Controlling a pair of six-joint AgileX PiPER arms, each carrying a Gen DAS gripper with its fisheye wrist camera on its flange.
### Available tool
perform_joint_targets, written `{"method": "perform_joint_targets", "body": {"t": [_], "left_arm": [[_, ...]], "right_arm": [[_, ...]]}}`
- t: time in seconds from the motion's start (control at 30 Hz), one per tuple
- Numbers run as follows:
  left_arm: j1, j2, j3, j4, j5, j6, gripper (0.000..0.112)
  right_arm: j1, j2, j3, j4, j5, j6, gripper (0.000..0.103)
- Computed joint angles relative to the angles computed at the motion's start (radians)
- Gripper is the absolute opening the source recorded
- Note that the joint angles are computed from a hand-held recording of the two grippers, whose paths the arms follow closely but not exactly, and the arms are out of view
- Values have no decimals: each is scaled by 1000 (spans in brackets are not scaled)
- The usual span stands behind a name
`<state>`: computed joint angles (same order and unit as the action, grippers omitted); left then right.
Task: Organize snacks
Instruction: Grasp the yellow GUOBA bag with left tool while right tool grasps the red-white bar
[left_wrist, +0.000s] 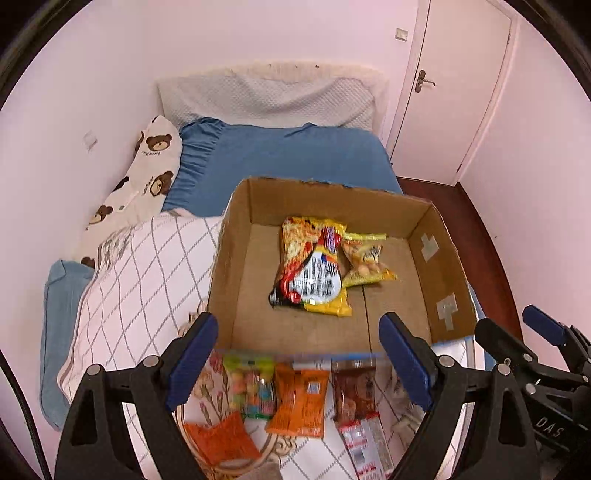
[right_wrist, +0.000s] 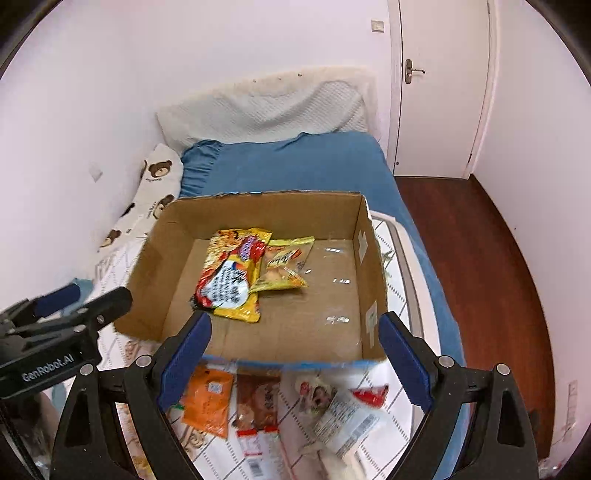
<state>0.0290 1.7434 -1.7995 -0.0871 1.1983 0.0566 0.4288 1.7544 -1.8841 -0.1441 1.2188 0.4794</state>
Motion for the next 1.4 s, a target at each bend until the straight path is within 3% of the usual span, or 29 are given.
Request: {"method": "perform_joint_targets", "body": {"t": [0.13, 0.37, 0.6, 0.73, 0.83, 0.93, 1.1, 1.17, 1.3, 1.4], "left_arm": [[31, -94, 149, 20, -5, 14, 89], [243, -232, 522, 32, 12, 119, 89], [429, -265, 835, 77, -83, 280, 89], [377, -321, 965, 134, -160, 425, 89], [281, -330, 1051, 230, -235, 413, 89], [240, -265, 1063, 262, -289, 351, 89], [338, -87, 916, 161, -277, 264, 89], [376, -47, 864, 94, -239, 279, 89], [386, -64, 848, 52, -185, 338, 89], [352, -82, 889, 69, -187, 334, 89]], "right_arm": [[7, -80, 142, 92, -13, 5, 94], [83, -160, 497, 208, -112, 17, 94], [127, -102, 691, 302, -200, 3, 94], [153, -71, 712, 302, -196, -12, 94], [181, -45, 697, 278, -176, -6, 94], [196, -11, 689, 261, -175, 1, 94], [221, 59, 673, 209, -197, 65, 92], [226, 82, 674, 188, -207, 102, 81], [244, 54, 716, 183, -222, 135, 67], [234, 20, 770, 295, -192, 74, 67]]}}
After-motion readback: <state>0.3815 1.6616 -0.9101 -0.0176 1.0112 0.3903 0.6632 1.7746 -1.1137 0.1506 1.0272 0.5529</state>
